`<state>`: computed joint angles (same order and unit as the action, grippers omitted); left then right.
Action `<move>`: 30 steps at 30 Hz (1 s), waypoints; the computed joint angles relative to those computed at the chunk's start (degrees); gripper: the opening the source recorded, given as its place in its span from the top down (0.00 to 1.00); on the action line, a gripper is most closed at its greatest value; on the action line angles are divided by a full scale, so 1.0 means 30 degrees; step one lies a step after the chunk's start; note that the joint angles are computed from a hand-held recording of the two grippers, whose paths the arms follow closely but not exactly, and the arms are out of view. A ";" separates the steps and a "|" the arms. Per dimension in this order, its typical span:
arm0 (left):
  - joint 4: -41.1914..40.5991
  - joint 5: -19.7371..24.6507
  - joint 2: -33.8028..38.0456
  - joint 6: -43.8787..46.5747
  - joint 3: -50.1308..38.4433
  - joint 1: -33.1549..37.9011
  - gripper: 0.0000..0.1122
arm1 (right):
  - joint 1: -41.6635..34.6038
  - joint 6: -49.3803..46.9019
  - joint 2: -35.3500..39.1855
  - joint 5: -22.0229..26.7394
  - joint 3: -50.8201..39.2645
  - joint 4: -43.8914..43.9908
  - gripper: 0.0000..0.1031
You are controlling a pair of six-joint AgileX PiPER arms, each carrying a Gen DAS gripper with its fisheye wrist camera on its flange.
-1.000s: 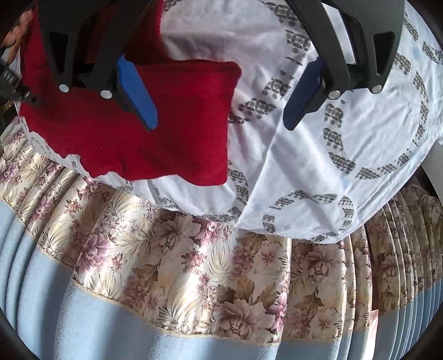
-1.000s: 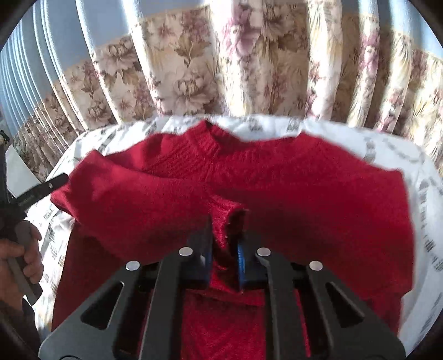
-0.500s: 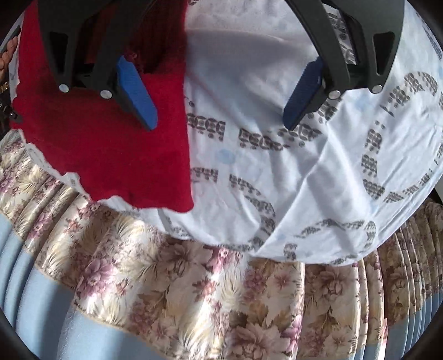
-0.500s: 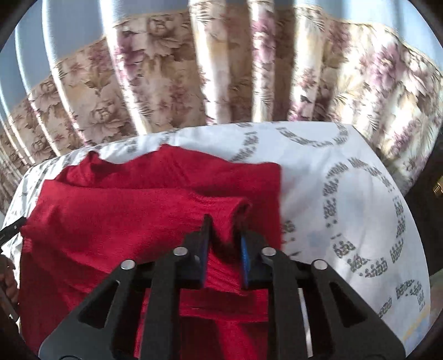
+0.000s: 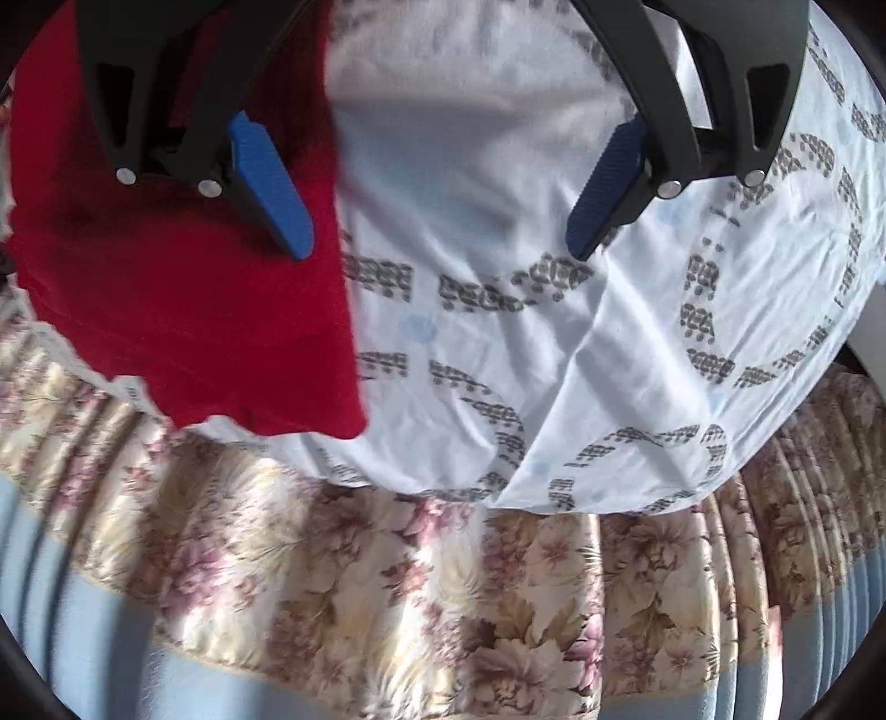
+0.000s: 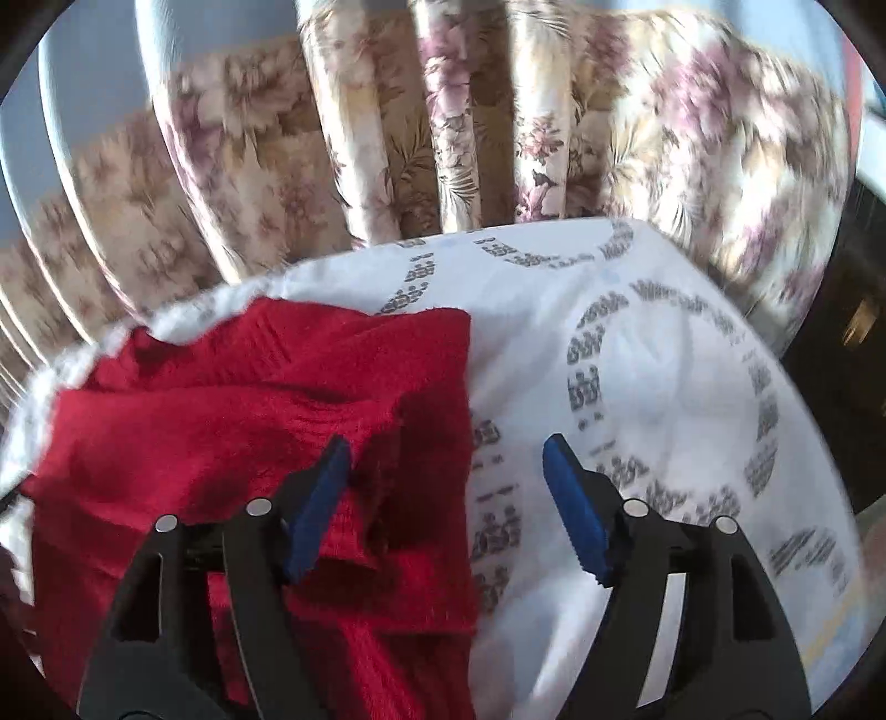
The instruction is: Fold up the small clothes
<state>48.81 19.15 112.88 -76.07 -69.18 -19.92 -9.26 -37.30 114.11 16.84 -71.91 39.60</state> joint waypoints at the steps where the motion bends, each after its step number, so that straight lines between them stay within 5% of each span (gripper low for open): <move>1: 0.0313 -0.0751 -0.0789 -0.0469 0.0965 0.0100 0.17 | -0.0117 -0.0674 -0.0434 -0.0108 0.0538 0.0492 0.23; 4: 0.4623 -0.1676 -0.3295 -0.5522 0.3892 -0.0200 0.17 | -0.0806 -0.5218 -0.2383 -0.0009 0.3089 0.4531 0.20; 7: 0.9345 0.0957 -0.5682 -1.1162 0.6585 -0.2173 0.17 | -0.1130 -1.0444 -0.5104 -0.0240 0.6499 0.8984 0.16; 12: 0.8771 0.4336 -0.8419 -1.3333 0.9661 -0.6152 0.17 | -0.0659 -1.6240 -0.9983 -0.1012 1.1763 1.3278 0.15; 17: 0.5795 0.9120 -0.8707 -1.3022 0.9879 -1.0924 0.10 | -0.0439 -1.5057 -1.4255 -0.0872 1.4927 1.1858 0.04; 23: 0.3601 1.1934 -0.8526 -1.2502 0.9182 -1.4557 0.10 | -0.1070 -1.0726 -1.8404 0.0295 1.7042 0.7324 0.03; 27: 0.2963 1.4063 -0.8041 -1.2931 0.8599 -1.6877 0.10 | -0.2401 -0.9077 -2.0609 0.2135 1.7701 0.4835 0.03; 30: 0.2308 1.4738 -0.7658 -1.3373 0.8312 -1.8286 0.10 | -0.5151 -1.0258 -2.2710 0.4940 1.8253 0.4463 0.03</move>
